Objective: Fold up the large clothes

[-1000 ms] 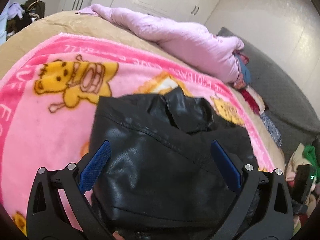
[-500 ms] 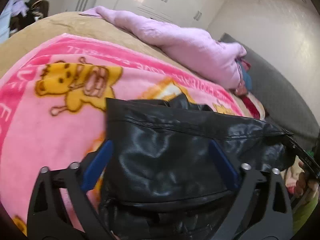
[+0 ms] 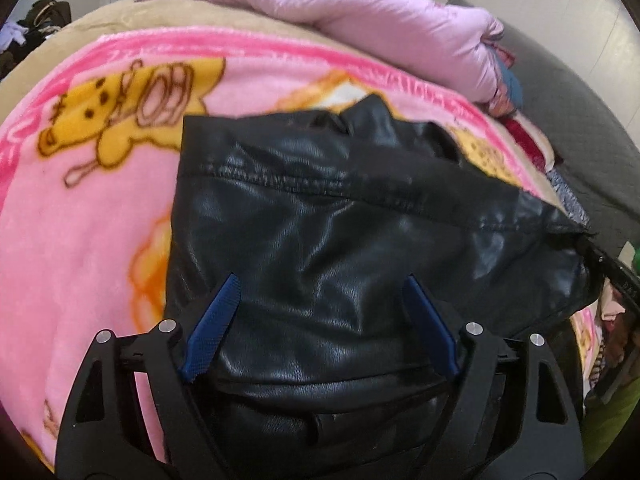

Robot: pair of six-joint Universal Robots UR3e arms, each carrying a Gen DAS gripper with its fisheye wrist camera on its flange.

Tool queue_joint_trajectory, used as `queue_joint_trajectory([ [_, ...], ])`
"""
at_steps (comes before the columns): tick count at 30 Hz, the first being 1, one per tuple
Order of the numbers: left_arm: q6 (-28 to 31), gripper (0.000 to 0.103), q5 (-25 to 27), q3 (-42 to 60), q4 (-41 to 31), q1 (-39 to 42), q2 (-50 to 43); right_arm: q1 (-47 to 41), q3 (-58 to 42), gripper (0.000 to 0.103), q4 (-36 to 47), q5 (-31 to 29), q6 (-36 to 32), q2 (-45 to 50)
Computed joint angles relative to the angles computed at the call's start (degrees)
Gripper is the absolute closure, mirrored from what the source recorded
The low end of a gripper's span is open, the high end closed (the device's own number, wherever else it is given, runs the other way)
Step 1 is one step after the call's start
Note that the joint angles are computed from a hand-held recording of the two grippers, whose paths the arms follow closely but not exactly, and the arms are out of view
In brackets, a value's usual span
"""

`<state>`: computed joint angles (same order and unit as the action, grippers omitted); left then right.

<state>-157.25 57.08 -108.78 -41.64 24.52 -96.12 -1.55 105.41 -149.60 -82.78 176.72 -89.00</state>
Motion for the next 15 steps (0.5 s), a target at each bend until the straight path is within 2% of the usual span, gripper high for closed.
queue_joint_trajectory([
  [1,0.1,0.027,0.3,-0.2,0.3,-0.2,-0.2,0.0,-0.3,0.071,0.7,-1.1,0.3,0.2],
  [4,-0.1,0.027,1.0,-0.4,1.5,-0.6,-0.7,0.1,0.0,0.057,-0.5,-4.0,2.8,-0.1],
  [9,-0.1,0.027,2.1,-0.6,2.7,-1.3,-0.9,0.7,-1.3,0.054,-5.4,-5.8,7.3,1.0],
  [13,-0.2,0.027,1.3,-0.5,2.2,-0.8,-0.9,3.4,-9.9,0.069,0.2,-4.3,4.9,9.2],
  [15,-0.3,0.027,0.0,-0.4,1.2,0.1,-0.9,4.6,-15.0,0.070,5.5,-5.5,6.1,14.4],
])
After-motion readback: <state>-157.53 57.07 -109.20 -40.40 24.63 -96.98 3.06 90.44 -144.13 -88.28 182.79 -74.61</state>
